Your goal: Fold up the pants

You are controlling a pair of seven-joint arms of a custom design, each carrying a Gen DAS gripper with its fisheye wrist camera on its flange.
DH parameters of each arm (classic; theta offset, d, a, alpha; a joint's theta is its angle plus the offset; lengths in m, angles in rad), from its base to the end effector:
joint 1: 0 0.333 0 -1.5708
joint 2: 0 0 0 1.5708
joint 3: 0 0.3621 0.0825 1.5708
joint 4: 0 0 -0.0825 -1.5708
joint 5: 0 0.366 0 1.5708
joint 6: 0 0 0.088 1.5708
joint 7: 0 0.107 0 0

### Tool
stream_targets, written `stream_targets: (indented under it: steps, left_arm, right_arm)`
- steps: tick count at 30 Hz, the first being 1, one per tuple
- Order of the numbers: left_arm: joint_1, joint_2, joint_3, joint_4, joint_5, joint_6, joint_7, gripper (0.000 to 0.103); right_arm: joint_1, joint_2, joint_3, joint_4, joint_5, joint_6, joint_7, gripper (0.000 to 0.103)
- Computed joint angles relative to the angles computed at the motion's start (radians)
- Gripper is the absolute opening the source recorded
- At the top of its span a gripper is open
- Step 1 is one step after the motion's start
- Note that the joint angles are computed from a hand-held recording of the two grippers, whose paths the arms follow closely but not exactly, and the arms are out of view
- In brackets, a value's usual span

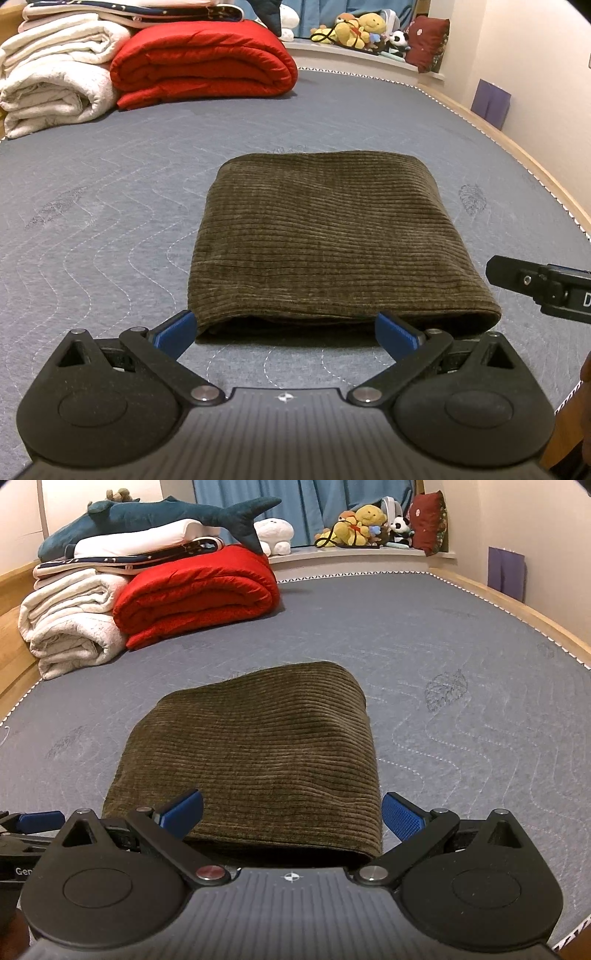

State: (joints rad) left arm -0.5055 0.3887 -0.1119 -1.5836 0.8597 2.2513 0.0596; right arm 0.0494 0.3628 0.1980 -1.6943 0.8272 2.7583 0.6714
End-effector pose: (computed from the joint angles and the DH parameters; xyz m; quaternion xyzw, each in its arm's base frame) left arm 0.5904 -0.3775 0.5005 -0.7878 0.4976 -0.2187 0.2899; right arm 0.6875 0.1202 0.5092 -0.7620 0.4850 -0.1444 0.4040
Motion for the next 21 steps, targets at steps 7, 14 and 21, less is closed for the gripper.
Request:
stream_targets:
  steps: [7,14,21]
  left_arm:
    - [-0.002,0.002,0.001,0.001,0.003,0.003,-0.002,0.103]
    - [0.000,-0.002,0.001,-0.006,0.011,0.017,-0.003,0.103]
    - [0.001,-0.002,0.002,-0.008,0.015,0.026,-0.001,0.103]
  right_arm:
    - [-0.001,0.000,-0.001,-0.001,-0.002,0.008,0.005,0.102]
    - [0.002,-0.002,-0.001,-0.007,-0.014,0.013,0.010,0.102]
    - [-0.001,0.000,0.001,-0.004,-0.019,0.012,0.013,0.102]
